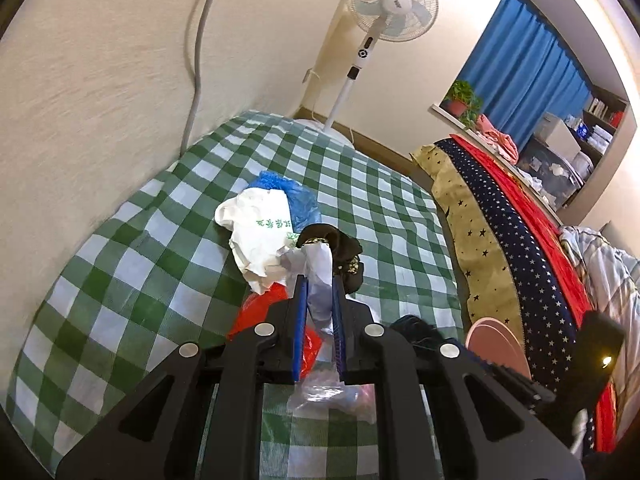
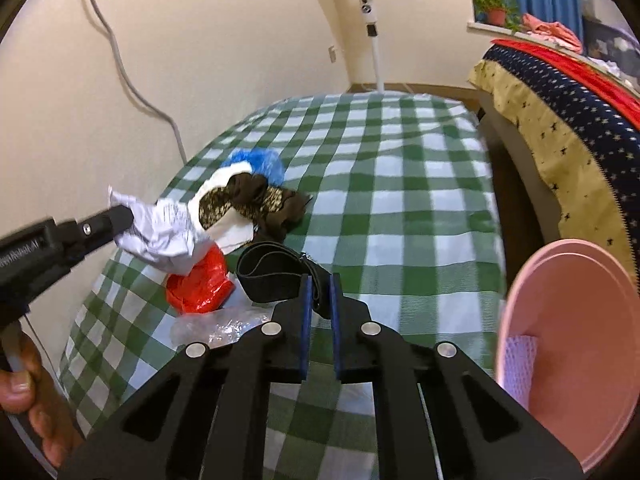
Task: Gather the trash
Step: 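Grasp the white tissue with the left tool while the right tool grasps the black strap, then carry the tissue and black strap over the pink bin and open both tools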
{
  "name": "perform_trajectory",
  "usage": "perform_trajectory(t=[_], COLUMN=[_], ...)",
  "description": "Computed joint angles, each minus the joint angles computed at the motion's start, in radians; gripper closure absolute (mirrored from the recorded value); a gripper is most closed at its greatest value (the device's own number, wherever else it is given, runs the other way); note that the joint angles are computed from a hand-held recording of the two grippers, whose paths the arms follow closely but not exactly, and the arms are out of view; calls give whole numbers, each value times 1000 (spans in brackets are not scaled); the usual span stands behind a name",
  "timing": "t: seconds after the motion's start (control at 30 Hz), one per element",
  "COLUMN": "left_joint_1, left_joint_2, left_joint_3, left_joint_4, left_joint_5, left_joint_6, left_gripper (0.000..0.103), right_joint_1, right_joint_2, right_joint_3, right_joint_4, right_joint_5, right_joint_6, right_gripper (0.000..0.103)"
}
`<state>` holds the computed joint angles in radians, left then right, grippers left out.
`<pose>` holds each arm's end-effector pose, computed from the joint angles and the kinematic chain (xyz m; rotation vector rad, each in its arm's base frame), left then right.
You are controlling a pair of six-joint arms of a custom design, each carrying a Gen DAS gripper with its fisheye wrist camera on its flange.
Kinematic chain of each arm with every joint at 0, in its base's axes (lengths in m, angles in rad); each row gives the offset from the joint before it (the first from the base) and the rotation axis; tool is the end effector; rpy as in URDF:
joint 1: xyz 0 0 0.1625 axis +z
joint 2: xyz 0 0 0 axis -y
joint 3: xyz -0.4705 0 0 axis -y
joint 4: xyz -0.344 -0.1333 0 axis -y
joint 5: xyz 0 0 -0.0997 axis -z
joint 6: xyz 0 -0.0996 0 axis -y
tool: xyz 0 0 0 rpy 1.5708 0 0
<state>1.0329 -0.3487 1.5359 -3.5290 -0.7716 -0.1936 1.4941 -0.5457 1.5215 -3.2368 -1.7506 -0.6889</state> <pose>-0.1781 -0.6981 0.0239 0.0058 2.4045 -1.2561 0.0589 -0.7409 0.1097 0.7069 -2.5180 0.7837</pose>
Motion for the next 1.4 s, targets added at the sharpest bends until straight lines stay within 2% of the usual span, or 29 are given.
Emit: perform_trajectory(t=[0.8, 0.93, 1.13, 1.27, 1.4], left_joint_1=[-123, -146, -184, -209, -237], left_joint_2=[27, 27, 26, 29, 33], left_joint_3=[96, 120, 146, 136, 99], left_joint_4=[-117, -147, -179, -136, -106], left_joint_5=[28, 24, 10, 8, 1], left_joint_6=[178, 195, 214, 208, 251], left_gripper=[91, 91, 91, 91, 91], right_joint_1=[-42, -49, -50, -60, -75], right_joint_2=[-320, -364, -423, -460, -485], right_joint_3=[323, 342, 371, 371, 354], right_joint_4=[-239, -244, -260, -249, -239], right_joint_5=[26, 23, 31, 51, 69], right_joint_6=[-5, 19, -3, -5, -1], right_gripper=[94, 94, 94, 94, 94])
